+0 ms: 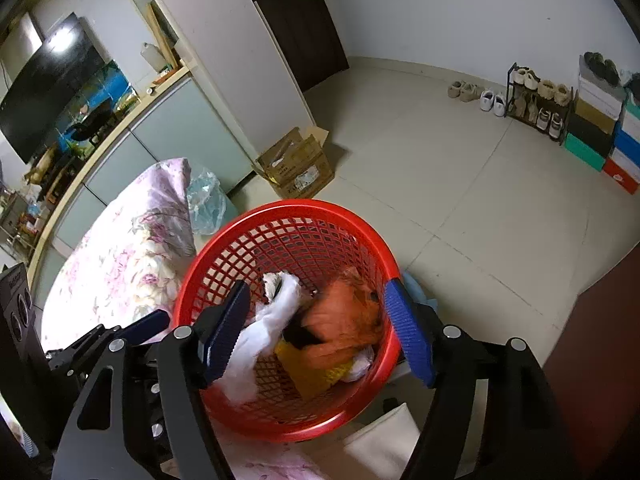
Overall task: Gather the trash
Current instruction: 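Open both tools to drop the white bag and brown cloth into the wastebasket, then move both open tools back over the remaining trash on the bedspread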
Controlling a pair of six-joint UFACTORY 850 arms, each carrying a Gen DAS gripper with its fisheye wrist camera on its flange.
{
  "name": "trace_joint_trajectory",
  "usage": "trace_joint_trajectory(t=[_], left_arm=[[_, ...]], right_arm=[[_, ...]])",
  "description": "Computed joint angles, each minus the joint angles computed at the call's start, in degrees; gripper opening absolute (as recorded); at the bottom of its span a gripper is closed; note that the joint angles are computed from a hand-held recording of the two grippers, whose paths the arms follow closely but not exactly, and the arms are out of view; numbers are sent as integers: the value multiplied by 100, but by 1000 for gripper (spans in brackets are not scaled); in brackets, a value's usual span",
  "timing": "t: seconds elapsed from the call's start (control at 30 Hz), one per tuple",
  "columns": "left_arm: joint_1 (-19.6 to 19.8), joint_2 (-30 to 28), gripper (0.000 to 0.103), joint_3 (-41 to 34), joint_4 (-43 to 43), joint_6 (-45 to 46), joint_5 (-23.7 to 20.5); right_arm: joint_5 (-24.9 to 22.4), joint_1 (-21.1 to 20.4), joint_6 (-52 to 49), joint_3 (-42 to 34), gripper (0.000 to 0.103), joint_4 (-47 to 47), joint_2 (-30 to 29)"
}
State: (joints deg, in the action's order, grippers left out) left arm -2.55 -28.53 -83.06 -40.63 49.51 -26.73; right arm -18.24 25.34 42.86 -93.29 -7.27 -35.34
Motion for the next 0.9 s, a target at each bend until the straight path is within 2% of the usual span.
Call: trace_joint_trajectory(t=[0.07, 0.2, 0.37, 0.67, 0.77, 0.9], left_arm=[[46, 74, 75, 53, -82, 42, 36], [136, 197, 76, 129, -161, 6, 131], [270, 473, 78, 416, -169, -71, 514], [553, 873, 78, 856, -38, -403, 882], [653, 997, 78, 994, -24, -456, 958], [793, 1189, 78, 1203, 74, -567, 1081]], right_arm=[[76, 3, 35, 70, 70, -1, 65], [236, 6, 223, 236, 72, -148, 222], [481, 91, 988, 485, 72, -986, 461], [669, 337, 1949, 566, 72, -2194, 568], [670, 437, 1896, 498, 72, -2219, 529], [673, 583, 1325, 357, 72, -1766, 436]])
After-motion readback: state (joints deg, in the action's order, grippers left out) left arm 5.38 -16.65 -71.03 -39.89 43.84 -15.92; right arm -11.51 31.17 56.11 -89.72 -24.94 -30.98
